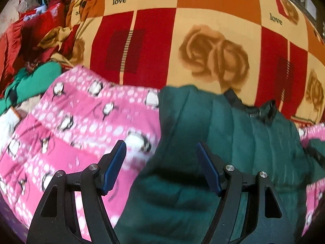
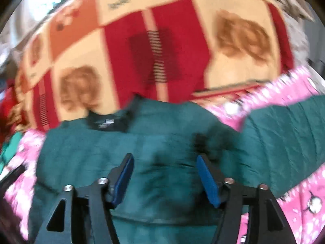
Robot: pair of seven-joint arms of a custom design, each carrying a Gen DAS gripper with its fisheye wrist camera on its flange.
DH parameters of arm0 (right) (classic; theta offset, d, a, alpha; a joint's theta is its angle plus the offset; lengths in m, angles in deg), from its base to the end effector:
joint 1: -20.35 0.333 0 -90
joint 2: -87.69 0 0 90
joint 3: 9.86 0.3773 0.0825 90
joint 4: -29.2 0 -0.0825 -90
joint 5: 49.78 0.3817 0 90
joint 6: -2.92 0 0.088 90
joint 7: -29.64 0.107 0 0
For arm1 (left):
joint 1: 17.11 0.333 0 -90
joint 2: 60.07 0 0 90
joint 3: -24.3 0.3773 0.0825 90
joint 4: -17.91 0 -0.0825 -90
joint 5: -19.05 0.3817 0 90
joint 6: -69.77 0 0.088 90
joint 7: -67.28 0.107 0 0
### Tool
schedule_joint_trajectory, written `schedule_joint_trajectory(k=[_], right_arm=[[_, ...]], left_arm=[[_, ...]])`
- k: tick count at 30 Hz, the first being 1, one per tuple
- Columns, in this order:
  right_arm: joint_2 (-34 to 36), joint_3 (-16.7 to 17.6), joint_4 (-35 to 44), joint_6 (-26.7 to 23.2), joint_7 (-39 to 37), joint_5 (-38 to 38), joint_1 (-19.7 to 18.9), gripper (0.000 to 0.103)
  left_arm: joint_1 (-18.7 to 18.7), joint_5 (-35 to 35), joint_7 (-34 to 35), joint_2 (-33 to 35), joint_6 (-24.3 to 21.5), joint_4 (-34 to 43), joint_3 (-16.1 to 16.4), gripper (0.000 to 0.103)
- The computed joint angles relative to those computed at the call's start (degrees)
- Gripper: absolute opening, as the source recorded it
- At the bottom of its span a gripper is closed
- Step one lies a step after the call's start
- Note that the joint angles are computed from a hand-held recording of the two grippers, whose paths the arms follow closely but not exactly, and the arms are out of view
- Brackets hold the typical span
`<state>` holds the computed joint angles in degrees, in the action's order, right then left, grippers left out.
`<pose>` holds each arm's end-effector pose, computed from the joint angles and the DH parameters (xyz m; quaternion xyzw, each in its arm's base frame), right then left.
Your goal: Fold large clothes
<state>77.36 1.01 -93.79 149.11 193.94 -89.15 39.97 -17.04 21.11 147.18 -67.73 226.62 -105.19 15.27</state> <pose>0.4483 0.2827 0.6025 -0.5522 0.7405 -0.2389 0.2993 0.5411 -0.0917 0.6054 -0.6568 0.6662 -0.2741 0.2229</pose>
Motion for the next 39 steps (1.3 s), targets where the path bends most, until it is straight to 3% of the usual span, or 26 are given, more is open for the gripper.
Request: schedule_joint_trajectory(k=[2, 6, 10, 12, 18, 24, 26, 32, 39], right_arm=[[2.5, -0.1, 2.2, 1.1, -3.6, 0.2, 0.6, 0.075], [6.4, -1.0, 4.0, 1.4, -3.2, 0.8, 1.1, 0.075], [8.3, -2.4, 3.2, 2.3, -1.5, 0.8, 1.2, 0.075], [8.9, -2.8, 2.5, 1.7, -0.9, 0.3, 1.3, 0.075], [10.3, -4.0, 0.7, 4.9, -0.3, 0.7, 1.1, 0.076], [10.6, -4.1, 1.7, 2.8, -2.2, 2.0, 1.7, 0.078], [9.5, -3.7, 2.0, 0.8, -0.7, 1.7, 2.2, 0.077], [4.9, -1.3, 0.1, 1.1, 5.8, -5.3, 2.5, 0.077], [8.8, -1.7, 1.0, -0.9, -2.1, 3.5, 3.9, 0.078]], left_arm=[[-0.4, -0.8, -0.6, 1.8, -0.3, 2.2, -0.1, 0.072], [-2.1, -4.0, 0.8, 5.6, -0.7, 5.5, 0.0, 0.072], [-3.4, -0.6, -0.5, 9.0, -4.7, 8.0, 0.2, 0.072], [-3.8, -1.0, -0.4, 9.8, -4.6, 7.6, 0.6, 0.072], [-3.6, -9.7, 1.3, 10.9, -2.0, 5.4, 1.3, 0.09], [-4.6, -2.4, -4.0, 10.6, 1.4, 3.4, 2.0, 0.092], [-4.5, -2.2, -4.2, 10.5, 1.8, 3.1, 2.0, 0.092], [-3.8, -4.2, -3.4, 8.1, 2.2, 0.7, 1.7, 0.091], [-3.0, 2.7, -5.2, 3.9, 2.2, -2.9, 0.6, 0.091]])
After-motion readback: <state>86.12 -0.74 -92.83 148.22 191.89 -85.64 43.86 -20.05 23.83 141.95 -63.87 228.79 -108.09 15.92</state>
